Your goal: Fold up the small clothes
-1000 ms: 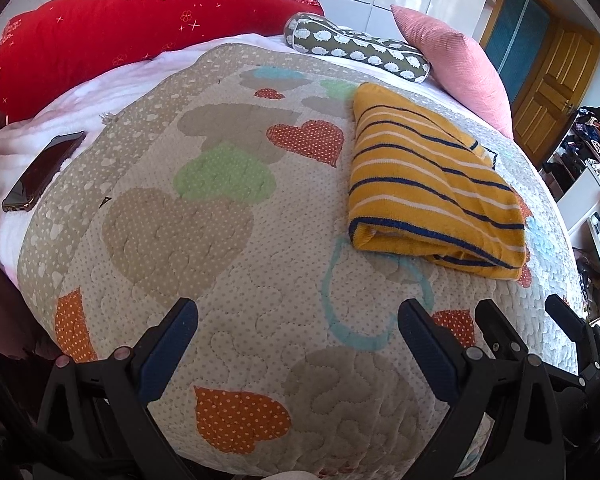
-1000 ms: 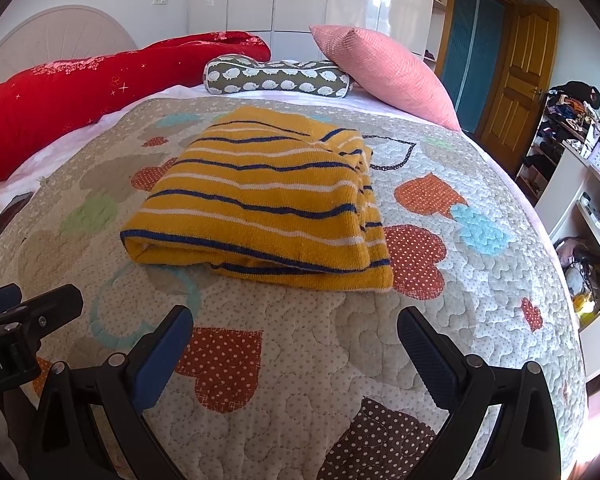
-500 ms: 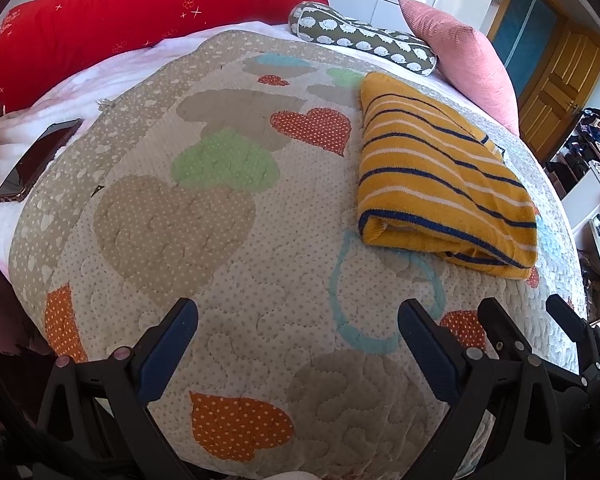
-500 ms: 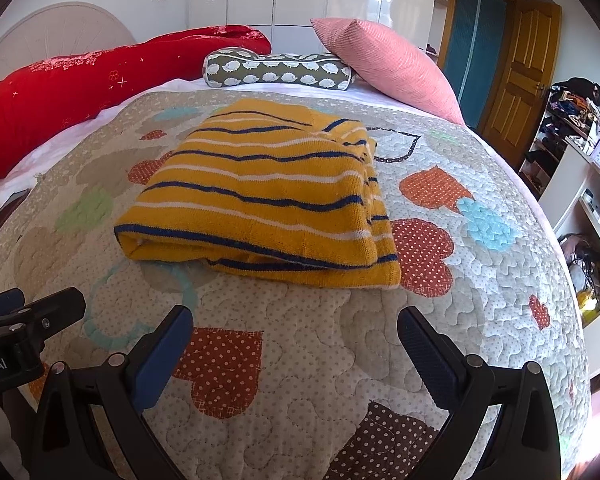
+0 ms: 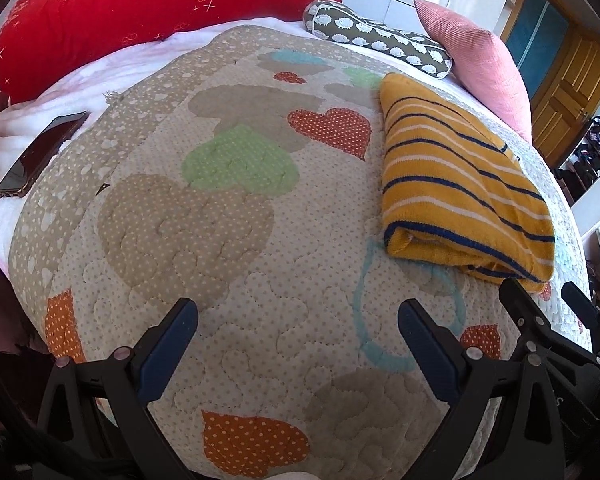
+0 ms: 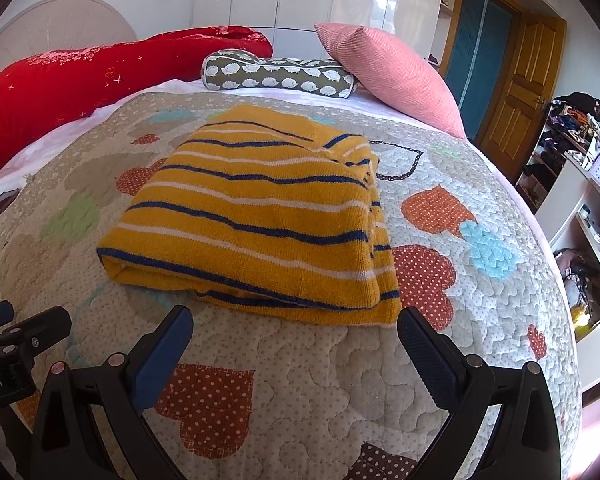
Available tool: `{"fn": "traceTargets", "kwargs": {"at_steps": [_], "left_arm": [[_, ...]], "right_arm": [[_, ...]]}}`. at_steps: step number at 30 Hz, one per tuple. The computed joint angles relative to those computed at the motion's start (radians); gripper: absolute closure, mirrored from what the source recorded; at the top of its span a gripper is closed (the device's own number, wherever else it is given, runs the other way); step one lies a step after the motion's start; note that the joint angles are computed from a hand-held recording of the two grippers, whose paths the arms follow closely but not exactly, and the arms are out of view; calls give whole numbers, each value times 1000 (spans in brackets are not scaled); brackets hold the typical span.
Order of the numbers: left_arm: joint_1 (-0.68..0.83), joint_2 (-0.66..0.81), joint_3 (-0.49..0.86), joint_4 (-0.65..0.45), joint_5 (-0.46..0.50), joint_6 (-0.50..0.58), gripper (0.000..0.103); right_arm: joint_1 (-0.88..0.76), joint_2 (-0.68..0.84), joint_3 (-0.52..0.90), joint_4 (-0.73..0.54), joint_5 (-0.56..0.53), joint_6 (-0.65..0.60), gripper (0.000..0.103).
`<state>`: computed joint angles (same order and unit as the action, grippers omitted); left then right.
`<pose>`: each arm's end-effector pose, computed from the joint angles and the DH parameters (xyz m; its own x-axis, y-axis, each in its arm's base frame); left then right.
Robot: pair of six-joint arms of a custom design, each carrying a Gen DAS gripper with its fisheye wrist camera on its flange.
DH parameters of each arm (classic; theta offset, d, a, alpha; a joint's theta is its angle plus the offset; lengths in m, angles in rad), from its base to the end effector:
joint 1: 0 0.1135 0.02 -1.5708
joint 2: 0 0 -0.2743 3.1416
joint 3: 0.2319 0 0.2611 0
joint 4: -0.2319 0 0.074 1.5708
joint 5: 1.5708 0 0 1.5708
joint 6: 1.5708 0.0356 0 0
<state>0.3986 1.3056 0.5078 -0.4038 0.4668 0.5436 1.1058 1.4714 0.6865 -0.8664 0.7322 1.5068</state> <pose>0.1967 0.0655 0.1396 -0.8375 0.1485 -0.5259 0.2760 0.9455 -0.1726 0.1140 0.1742 0.1492 -0.7160 0.2279 -0.6598 0.4020 0.9074 -0.1229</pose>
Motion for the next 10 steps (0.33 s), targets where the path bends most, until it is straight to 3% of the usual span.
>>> {"fn": "traceTargets", "kwargs": {"at_steps": [10], "left_arm": [[38,-181,-27,-93,34,64,3]], "right_arm": [[57,-34,11,-65,30,62,0]]}}
